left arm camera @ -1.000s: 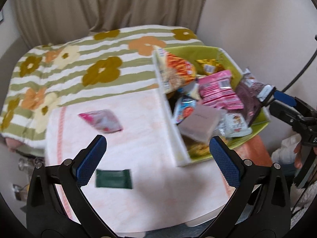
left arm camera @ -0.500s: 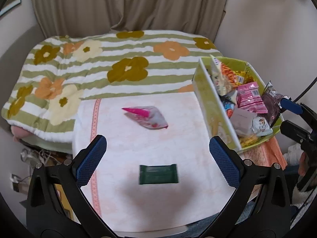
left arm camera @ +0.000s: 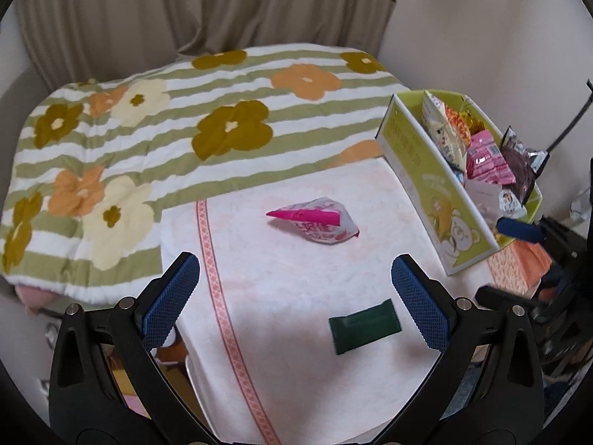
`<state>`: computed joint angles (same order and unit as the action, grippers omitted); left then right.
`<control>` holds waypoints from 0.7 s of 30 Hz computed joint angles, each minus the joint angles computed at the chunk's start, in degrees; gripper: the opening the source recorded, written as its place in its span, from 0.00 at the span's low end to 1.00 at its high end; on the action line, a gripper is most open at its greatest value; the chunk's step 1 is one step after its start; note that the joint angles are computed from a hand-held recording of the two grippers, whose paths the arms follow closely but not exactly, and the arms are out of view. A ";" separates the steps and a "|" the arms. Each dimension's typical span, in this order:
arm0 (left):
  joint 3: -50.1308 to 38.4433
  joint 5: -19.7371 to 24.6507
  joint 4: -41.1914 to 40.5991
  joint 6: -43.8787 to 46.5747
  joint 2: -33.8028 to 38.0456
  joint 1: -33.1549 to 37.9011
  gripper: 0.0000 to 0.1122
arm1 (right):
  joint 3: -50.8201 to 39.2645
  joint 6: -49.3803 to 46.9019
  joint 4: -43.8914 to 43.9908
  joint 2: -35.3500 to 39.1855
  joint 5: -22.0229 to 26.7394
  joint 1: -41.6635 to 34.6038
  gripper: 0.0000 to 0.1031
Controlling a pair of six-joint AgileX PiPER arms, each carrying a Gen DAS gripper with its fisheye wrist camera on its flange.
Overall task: Organize snacks
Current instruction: 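Move both grippers back toward the pink candy bag and green packet, then grasp the pink Oishi candy bag with the left gripper while the right grasps the dark green packet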
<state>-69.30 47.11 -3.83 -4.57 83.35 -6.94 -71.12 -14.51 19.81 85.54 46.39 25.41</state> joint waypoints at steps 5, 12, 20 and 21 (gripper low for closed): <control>-2.74 -0.31 -7.41 14.51 6.51 3.86 0.91 | 1.54 15.07 -9.10 3.49 -3.16 6.39 0.95; -15.91 3.10 -13.75 27.37 20.78 4.42 0.91 | 5.08 30.33 -14.55 7.49 -6.81 10.61 0.95; -41.88 13.57 -12.63 26.28 43.31 0.53 0.91 | 6.68 39.58 -19.52 12.33 -10.76 12.95 0.95; -43.97 14.15 -11.64 25.72 45.61 -0.07 0.91 | 6.94 42.08 -21.43 13.02 -11.50 13.70 0.95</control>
